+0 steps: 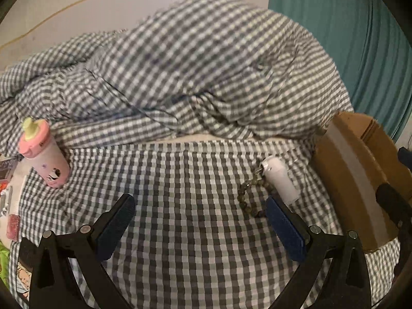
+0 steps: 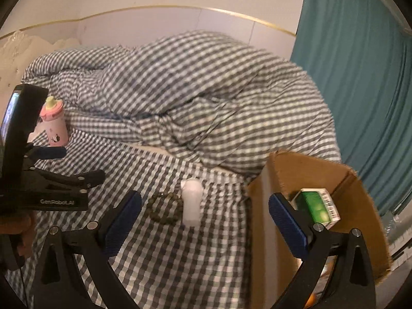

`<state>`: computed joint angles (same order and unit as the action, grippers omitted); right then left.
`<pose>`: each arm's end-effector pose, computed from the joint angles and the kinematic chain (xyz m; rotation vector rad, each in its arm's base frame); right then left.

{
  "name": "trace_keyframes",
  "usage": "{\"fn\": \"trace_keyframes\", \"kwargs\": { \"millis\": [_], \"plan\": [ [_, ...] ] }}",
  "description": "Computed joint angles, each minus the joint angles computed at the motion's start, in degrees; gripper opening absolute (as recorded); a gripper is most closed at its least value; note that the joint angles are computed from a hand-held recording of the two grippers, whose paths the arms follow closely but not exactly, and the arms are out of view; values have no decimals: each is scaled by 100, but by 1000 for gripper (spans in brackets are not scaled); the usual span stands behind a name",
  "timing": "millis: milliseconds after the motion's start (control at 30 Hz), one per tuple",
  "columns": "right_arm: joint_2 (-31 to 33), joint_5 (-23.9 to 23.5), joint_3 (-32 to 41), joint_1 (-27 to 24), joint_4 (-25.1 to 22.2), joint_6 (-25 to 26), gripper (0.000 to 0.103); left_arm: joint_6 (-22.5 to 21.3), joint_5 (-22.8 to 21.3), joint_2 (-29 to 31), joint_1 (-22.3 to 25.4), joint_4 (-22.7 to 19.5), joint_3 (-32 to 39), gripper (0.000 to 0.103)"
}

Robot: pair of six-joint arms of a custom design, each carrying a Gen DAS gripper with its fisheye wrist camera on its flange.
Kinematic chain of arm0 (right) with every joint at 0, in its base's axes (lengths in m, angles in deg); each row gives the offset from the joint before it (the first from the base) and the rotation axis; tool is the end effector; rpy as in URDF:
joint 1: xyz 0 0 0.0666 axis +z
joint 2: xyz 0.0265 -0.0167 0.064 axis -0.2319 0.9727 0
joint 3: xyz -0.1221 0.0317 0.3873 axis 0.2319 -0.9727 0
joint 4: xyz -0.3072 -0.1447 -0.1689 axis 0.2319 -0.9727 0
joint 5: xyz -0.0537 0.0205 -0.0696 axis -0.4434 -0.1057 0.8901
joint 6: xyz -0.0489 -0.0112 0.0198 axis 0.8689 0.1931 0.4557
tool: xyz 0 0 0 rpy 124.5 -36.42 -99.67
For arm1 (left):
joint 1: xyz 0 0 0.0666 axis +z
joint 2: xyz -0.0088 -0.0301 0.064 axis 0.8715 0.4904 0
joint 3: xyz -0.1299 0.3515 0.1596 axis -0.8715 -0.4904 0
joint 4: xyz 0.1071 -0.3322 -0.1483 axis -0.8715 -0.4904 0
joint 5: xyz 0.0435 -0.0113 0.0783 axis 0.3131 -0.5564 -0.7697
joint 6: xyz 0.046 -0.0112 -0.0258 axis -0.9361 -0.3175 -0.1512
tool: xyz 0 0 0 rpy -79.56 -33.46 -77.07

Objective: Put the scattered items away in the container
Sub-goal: 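Move both grippers back toward the bead bracelet and white bottle on the bed, then grasp the dark bead bracelet with the left gripper while the right grasps the white bottle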

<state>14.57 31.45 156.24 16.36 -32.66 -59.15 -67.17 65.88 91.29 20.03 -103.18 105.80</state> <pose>0.4018 0.2084 0.3872 -0.0980 2.2174 -0.2360 0.4818 -0.4051 0.3567 0.3963 2.3899 -0.2495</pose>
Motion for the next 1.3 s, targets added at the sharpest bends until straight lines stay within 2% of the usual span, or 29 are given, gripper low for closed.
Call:
{"fn": "trace_keyframes", "kwargs": {
  "millis": [200,333,500,567,733,833,900,933,967,1033,1100,1167,1233,1300],
  "plan": [
    [398,-414,-115,-318,171,-78,99,-27,249,490,54,-15,190,103],
    [671,-461,-127,-476,245,-27,97,3,456,818,73,-27,315,103],
    [943,-584,-57,-631,149,-48,84,-35,615,1178,77,-69,617,103],
    [1004,-595,-71,-662,171,-98,82,-48,708,1331,73,-99,775,103],
    [1057,-614,-99,-713,222,-137,82,-125,808,1713,22,-251,1227,95],
    [1082,-624,-102,-753,225,-196,82,-155,709,1930,-32,-368,1524,94],
    [1081,-644,-104,-763,222,-220,82,-12,694,1972,-43,-337,1597,94],
    [1081,-643,-101,-762,226,-211,82,61,732,1971,-45,-274,1598,88],
    [1081,-639,-95,-758,218,-216,82,93,734,1984,-61,-241,1623,76],
    [1074,-641,-90,-757,223,-237,82,-13,542,2052,-116,-326,1749,62],
    [1080,-647,-87,-759,232,-280,82,-78,562,2076,-140,-252,1772,50],
    [1121,-682,-63,-763,208,-305,82,-53,745,2050,-129,-130,1722,26],
    [1182,-705,-12,-756,161,-291,82,-87,871,2049,-129,-148,1736,13],
    [1211,-691,14,-739,162,-258,82,-163,841,2029,-154,-137,1717,12]
  ]
}}
